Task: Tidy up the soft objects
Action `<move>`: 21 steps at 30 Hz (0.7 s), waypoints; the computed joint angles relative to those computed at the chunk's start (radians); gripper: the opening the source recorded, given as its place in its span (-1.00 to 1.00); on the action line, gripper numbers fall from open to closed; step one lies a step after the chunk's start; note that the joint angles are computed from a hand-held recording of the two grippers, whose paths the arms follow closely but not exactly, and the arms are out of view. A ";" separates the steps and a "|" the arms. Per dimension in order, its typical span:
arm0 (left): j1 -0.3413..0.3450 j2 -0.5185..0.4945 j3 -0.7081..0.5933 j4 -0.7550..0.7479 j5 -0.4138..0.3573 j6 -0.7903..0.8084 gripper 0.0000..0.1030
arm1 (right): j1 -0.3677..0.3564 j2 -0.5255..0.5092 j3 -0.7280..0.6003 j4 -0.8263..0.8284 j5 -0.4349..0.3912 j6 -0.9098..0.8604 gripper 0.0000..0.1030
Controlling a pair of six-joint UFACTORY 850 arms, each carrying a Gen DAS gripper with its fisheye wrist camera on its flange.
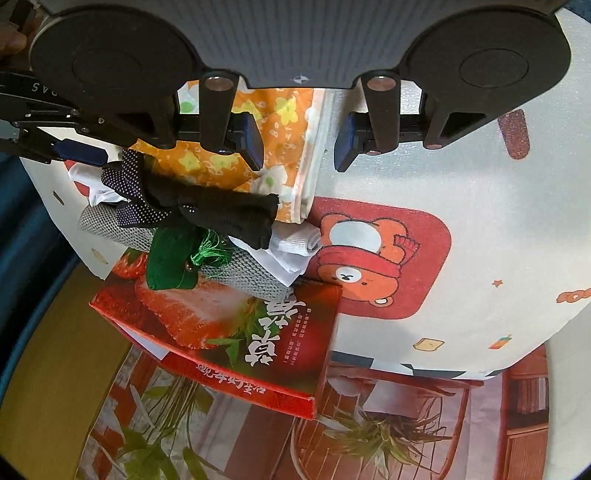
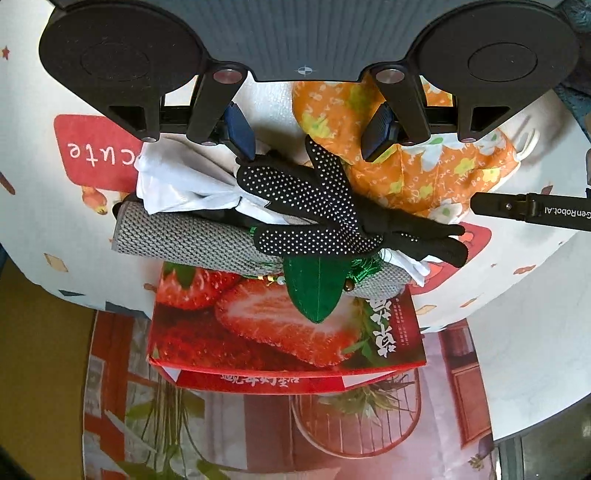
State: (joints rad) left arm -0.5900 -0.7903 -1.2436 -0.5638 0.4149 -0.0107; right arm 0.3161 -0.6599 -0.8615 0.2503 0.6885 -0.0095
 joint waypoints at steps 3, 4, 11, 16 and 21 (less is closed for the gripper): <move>0.000 0.002 0.004 0.018 0.005 -0.017 -0.14 | -0.002 0.000 0.006 -0.010 0.015 0.003 0.17; -0.001 0.002 0.005 0.020 0.005 -0.019 -0.14 | -0.003 0.000 0.008 -0.010 0.022 0.002 0.17; 0.003 0.001 0.000 0.058 0.002 -0.053 -0.14 | -0.007 -0.008 0.012 -0.015 0.045 0.013 0.17; 0.007 -0.006 -0.025 0.149 -0.007 -0.131 -0.14 | -0.002 -0.012 0.009 -0.003 0.054 -0.017 0.17; 0.017 -0.024 -0.078 0.237 -0.022 -0.220 0.06 | -0.002 -0.017 -0.002 0.007 0.058 -0.048 0.17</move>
State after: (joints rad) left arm -0.5727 -0.8141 -1.3219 -0.3265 0.3928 -0.2311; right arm 0.3140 -0.6769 -0.8639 0.2572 0.7468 -0.0576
